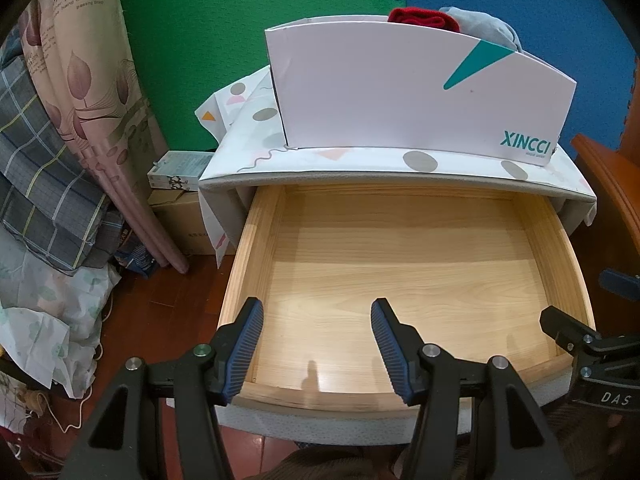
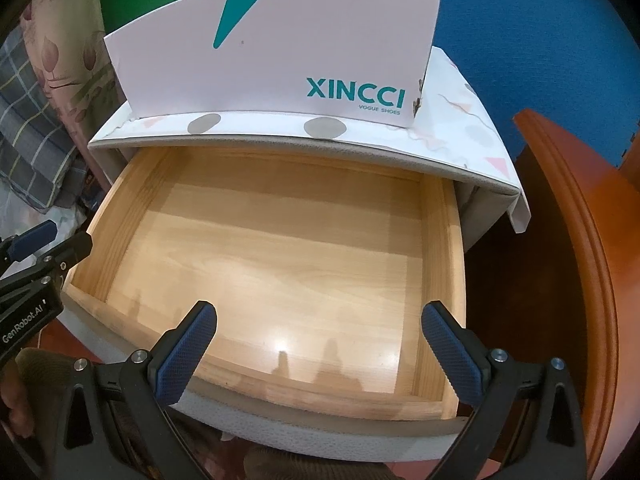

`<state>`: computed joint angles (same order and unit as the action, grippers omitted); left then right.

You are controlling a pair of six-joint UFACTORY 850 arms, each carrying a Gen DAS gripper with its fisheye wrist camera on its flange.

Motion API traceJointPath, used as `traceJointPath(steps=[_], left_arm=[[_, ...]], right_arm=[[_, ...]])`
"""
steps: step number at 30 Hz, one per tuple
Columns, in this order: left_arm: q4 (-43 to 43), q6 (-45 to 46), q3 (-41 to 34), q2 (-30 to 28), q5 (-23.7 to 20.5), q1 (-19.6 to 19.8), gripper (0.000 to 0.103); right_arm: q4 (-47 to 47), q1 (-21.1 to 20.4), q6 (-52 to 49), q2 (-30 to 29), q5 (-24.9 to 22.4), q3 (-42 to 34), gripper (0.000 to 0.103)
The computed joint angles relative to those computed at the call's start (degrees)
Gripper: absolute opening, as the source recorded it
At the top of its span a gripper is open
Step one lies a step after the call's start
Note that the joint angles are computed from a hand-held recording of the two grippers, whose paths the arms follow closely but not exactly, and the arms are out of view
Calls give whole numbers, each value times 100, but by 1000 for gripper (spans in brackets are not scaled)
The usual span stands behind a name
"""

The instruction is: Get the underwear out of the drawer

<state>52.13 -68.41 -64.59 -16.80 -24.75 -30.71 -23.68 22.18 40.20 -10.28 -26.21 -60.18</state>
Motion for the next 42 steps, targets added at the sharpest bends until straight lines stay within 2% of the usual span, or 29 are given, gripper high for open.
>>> traceJointPath(steps=[42], left_arm=[[173,-89,15,4,-62,-46,58]], right_arm=[[-100,23,40,-27,-27,-8,102]])
